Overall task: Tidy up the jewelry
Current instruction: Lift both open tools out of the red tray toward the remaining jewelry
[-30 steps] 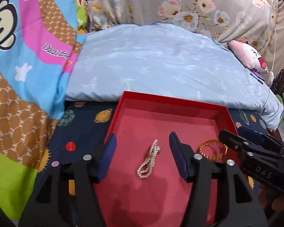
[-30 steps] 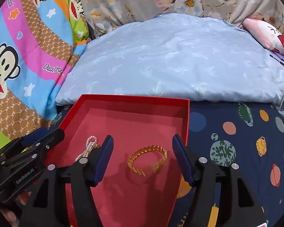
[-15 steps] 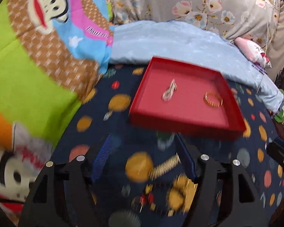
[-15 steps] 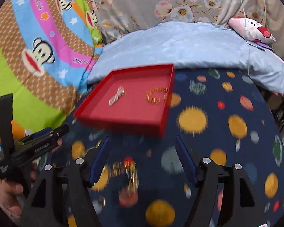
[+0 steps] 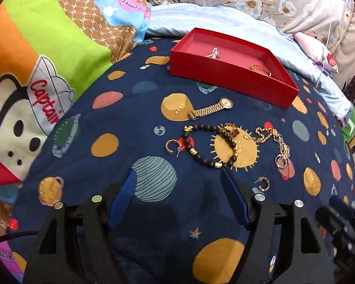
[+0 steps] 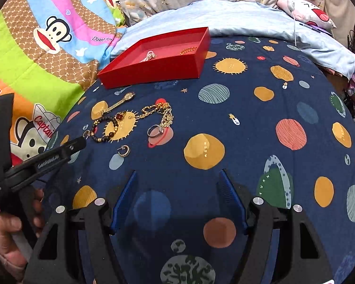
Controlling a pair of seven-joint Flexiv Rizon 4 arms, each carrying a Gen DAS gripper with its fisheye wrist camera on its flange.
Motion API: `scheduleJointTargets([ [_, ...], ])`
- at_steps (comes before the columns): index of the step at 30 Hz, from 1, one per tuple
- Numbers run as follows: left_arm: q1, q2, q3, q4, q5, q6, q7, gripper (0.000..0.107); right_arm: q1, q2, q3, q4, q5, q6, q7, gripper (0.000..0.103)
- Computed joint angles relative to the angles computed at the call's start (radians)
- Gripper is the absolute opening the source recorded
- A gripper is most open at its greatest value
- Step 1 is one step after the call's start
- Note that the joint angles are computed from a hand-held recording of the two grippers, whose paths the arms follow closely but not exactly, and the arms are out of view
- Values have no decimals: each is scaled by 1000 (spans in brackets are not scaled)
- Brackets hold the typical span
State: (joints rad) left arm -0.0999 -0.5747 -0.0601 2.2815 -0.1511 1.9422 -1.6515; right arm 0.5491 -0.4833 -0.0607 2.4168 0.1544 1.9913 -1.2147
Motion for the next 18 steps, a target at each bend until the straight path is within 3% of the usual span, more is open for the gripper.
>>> scheduleJointTargets([
  [4, 103, -28, -90, -23, 41, -1, -48, 65, -18, 5, 16, 3, -3, 6, 8, 69],
  [6, 99, -26, -88, -37, 44, -14, -52, 60, -27, 4, 23, 3, -7, 10, 11, 69],
  [12, 29, -42, -34, -105, 27, -28, -22, 59, -50, 4, 37, -2, -20, 8, 21, 69],
  [18, 64, -99, -71, -186, 25, -105, 23, 42, -52, 4, 36, -3, -23, 10, 23, 69],
])
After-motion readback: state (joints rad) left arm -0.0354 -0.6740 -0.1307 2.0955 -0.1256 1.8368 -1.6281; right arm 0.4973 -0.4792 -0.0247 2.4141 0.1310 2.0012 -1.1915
